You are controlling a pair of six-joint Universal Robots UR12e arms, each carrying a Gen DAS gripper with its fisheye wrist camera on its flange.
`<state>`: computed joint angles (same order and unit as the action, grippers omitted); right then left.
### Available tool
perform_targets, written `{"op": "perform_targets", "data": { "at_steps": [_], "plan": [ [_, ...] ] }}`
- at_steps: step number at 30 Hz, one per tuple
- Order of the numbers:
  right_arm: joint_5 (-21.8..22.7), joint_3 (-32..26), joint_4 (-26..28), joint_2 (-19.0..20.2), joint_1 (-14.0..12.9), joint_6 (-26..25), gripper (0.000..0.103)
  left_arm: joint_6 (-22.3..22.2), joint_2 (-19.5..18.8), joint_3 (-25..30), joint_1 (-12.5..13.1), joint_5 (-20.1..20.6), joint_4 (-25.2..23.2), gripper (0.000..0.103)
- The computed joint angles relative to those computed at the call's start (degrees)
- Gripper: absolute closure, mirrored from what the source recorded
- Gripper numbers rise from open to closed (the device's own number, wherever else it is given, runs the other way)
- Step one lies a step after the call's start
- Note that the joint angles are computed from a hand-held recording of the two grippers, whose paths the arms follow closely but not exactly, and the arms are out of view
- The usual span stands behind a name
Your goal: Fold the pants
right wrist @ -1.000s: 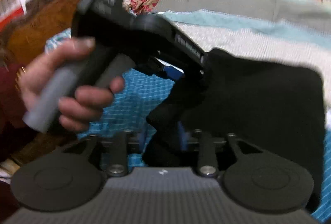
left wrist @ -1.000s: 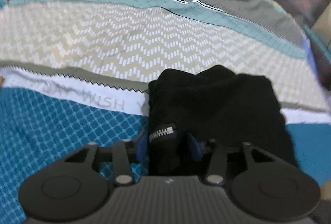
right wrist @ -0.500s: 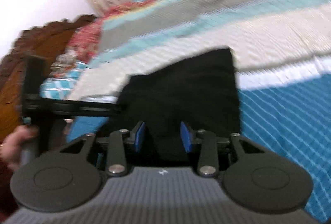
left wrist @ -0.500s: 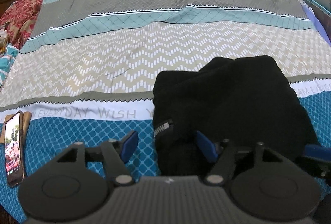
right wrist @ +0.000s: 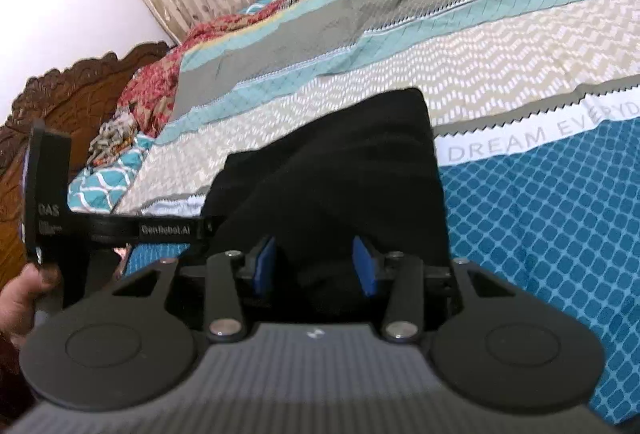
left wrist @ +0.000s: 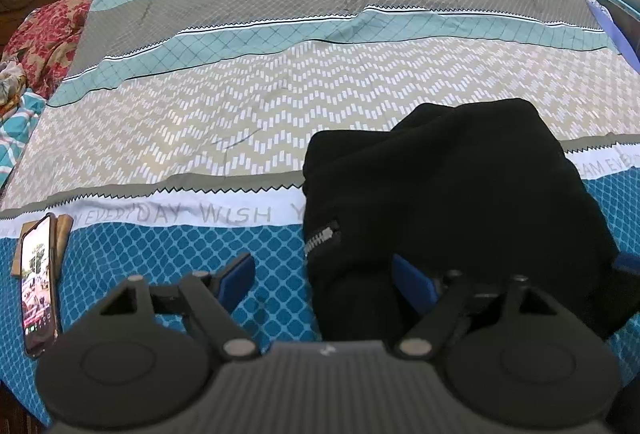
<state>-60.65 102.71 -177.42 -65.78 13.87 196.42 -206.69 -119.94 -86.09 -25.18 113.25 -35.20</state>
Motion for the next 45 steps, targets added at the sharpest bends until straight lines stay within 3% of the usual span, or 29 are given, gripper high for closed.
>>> {"op": "perform_targets", "data": {
  "at_steps": [5,22,45],
  "plan": [
    [-0.9,0.4,-2.5,0.0,-0.3,1.4,0.057,-0.1,0.7,-0.9,-0.1,-0.6,0.7,0.022],
    [-2.9,0.2,-1.9,0.2,-0.5,3.2,0.056,-4.9,3.3,-4.7,-0.2,-1.8,1.5,0.013],
    [-4.5,2.1,-0.9,-0.9,-1.5,6.4,0.035,-9.0,4.9,-6.9,-1.1,0.1,0.6,0.004]
  ]
}}
